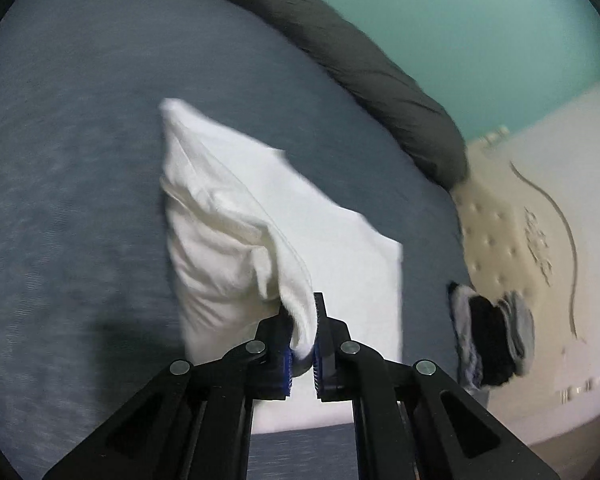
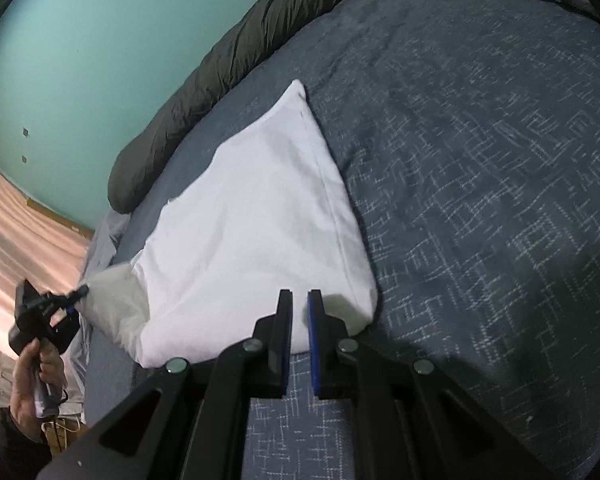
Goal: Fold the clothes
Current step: 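Grasp the shirt edge with the left tool and lift it over the shirt, then lay the lifted edge onto the shirt and open the left tool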
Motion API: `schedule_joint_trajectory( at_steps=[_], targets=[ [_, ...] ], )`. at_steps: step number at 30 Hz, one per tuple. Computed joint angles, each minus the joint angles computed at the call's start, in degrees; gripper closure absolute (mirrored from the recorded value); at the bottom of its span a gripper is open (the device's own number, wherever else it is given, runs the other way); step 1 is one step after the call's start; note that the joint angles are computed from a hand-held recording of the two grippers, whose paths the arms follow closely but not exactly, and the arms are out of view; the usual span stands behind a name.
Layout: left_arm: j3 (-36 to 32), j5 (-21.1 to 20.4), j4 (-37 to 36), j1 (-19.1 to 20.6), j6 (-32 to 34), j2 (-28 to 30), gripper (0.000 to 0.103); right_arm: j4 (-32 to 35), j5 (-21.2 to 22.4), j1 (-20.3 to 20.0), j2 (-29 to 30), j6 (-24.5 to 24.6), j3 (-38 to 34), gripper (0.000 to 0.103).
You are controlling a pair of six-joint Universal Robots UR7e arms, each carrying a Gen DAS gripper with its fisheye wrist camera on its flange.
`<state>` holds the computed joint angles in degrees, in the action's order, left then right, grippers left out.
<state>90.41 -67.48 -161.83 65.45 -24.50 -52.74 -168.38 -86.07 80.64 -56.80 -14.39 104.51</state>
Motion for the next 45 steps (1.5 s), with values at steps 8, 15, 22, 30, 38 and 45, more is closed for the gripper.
schedule_joint_trajectory(
  at_steps=[8,15,22,30,38,45],
  targets=[
    [-16.73,-4.88,8.81,-5.76,6.71,14.57,0.097,-0.59,3.62,-1.56,-1.27,0.91,0.51,0.096],
    [-28.80,-5.18,25.66,-7.18,8.90,27.34,0.096,-0.28,6.21,-2.94,-1.69,2.86,0.19,0.096],
    [-28.50,-4.53,28.65,-7.64,9.67,27.66,0.080,-0.09,7.97,-3.48,-1.57,3.44,-0.12,0.096],
    [-20.22,-0.02,22.50,-7.68,10.90,19.33,0.046,-1.21,8.75,-2.88,-0.94,2.98,-0.48,0.096],
    [-14.62,7.40,22.28,-5.23,10.56,15.67,0.046,-1.50,12.02,-1.33,1.04,3.98,-3.18,0.052],
    [-11.08,6.67,21.58,-3.89,10.40,13.79,0.046,3.51,5.59,1.76,5.06,2.52,-8.49,0.052]
  ],
)
